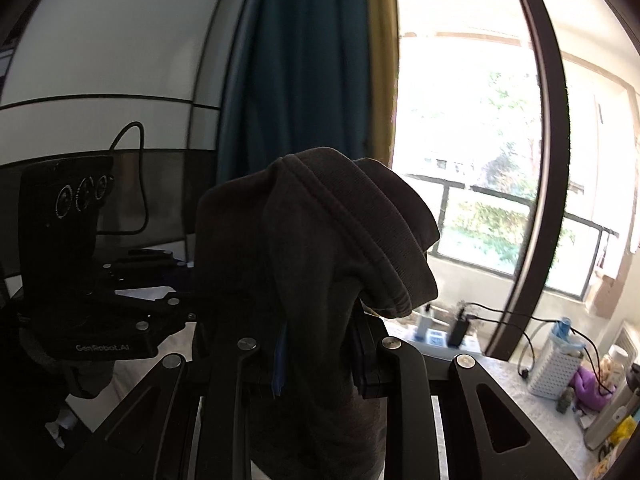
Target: Fold small clothes
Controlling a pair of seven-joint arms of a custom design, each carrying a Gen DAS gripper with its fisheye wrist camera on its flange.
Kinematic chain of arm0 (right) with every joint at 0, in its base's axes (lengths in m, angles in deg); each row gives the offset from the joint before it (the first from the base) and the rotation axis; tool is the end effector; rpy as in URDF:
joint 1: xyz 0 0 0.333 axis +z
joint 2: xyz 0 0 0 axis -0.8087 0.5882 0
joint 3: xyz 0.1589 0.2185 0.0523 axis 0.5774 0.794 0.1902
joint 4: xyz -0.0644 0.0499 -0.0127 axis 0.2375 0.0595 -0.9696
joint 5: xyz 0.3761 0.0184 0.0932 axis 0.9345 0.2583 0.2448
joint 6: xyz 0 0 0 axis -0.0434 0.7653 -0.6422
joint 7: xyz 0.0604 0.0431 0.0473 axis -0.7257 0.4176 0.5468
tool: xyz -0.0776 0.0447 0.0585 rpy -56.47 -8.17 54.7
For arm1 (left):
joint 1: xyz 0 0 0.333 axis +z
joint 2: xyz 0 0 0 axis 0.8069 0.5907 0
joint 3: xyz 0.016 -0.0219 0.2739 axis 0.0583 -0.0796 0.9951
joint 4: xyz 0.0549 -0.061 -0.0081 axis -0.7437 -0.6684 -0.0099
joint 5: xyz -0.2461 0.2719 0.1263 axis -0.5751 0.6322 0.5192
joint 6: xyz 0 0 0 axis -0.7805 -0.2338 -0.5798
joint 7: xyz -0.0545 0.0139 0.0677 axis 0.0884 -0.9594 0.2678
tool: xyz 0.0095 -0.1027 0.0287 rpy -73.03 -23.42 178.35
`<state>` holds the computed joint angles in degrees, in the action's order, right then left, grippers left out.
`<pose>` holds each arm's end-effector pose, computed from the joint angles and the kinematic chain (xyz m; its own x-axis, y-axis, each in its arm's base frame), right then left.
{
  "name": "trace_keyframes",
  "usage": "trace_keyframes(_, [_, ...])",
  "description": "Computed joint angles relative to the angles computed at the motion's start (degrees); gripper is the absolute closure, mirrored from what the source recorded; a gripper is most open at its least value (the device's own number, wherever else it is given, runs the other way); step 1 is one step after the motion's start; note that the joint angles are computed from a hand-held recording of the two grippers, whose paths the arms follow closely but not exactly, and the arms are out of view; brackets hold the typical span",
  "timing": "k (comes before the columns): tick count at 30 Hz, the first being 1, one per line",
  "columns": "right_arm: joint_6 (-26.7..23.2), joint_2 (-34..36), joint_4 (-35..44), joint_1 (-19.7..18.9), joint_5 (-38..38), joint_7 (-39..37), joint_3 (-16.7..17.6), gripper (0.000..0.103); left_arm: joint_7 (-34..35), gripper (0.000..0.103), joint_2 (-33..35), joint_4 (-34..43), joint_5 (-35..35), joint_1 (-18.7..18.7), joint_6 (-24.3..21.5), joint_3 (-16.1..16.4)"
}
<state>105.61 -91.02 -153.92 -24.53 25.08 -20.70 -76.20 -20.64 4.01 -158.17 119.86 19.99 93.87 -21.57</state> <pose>0.4755 0.2489 0.5951 0.7114 -0.6981 0.0809 -0.1510 -0.2643 -0.9525 0.4075 -0.5029 0.5617 -0.3804 -0.9247 -0.0141 -0.2877 0.1328 -0.9485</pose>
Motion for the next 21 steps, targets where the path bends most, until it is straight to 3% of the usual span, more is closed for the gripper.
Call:
trace_keyframes(4, [-1.77,1.28,0.87,-0.13,-2.27,5.67,0.75,0.077,-1.49,0.078,-3.40,-4.54,-0.77,1.31,0.55,-0.19])
trace_keyframes(8, [-3.24,5.44,3.03,-1.00,-8.86,14.33,2.21,0.077,2.57,0.078,-3.41,-6.78,-6.05,3.39,0.78,-0.79])
trace_keyframes(15, [-5.61,17.03,9.80,-2.86,-21.68,27.58,3.63,0.077,7.98,0.079,1.79,-6.51,-15.31,5.93,3.94,0.87])
trace_keyframes(21, [-7.92,27.44,18.39,-4.51,-29.60,33.68,4.44,0.077,13.31,0.079,7.79,-2.86,-22.77,7.08,6.26,2.63])
